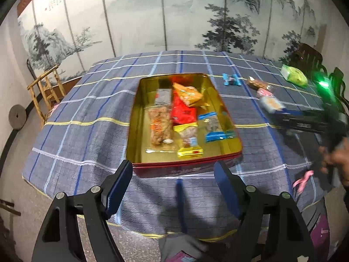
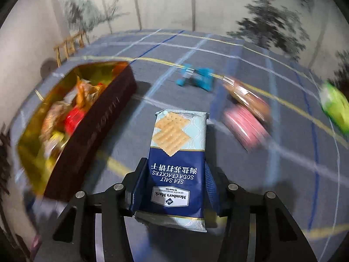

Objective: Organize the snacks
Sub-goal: 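Grasp the blue soda cracker pack with the right gripper, then grasp the teal packet with the left gripper while the right gripper holds the cracker pack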

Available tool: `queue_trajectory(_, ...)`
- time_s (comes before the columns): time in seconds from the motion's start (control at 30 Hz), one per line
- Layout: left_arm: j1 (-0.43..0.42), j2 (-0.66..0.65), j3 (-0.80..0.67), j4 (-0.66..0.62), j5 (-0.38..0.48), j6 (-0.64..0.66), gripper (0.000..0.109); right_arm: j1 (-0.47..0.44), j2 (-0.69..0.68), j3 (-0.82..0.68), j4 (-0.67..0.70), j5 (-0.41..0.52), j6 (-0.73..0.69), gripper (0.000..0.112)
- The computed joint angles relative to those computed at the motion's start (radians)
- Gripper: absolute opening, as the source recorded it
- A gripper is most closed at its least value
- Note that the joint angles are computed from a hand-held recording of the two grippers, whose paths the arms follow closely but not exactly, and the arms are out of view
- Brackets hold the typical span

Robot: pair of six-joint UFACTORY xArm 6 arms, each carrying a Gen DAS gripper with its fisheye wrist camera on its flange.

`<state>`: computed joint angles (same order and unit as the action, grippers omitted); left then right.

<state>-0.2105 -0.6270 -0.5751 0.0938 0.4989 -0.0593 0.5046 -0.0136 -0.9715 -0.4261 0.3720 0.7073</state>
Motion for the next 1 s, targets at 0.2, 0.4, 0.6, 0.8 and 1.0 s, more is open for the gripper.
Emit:
queue_trajectory(0.2, -0.094, 0.073, -0.068, 0.056, -0.008, -0.017, 0.073, -0.156, -0.35, 0.315, -0.153, 0.075, 0.139, 0.051)
queue_trajectory(0.4, -0.153, 0.241, -0.249, -0.107, 0.026, 0.1, 0.073, -0.334, -0.425, 0.399, -0.148, 0.072, 0.086, 0.051)
queue_trajectory(0.6, -0.194, 0.473, -0.477, -0.14, -0.011, 0.264, 0.073, -0.417, -0.395, 0.436, -0.073, -0.026, 0.03, 0.051)
queue_trajectory(0.8, -0.206, 0.793, -0.851, -0.322, 0.151, 0.669, 0.073, -0.451, -0.405, 0.485, -0.117, -0.143, 0.064, 0.052)
queue_trajectory(1.0, -0.211, 1.12, -1.271, -0.204, 0.381, 0.796, 0.074, -0.462, -0.394, 0.496, -0.105, -0.2, 0.058, 0.054)
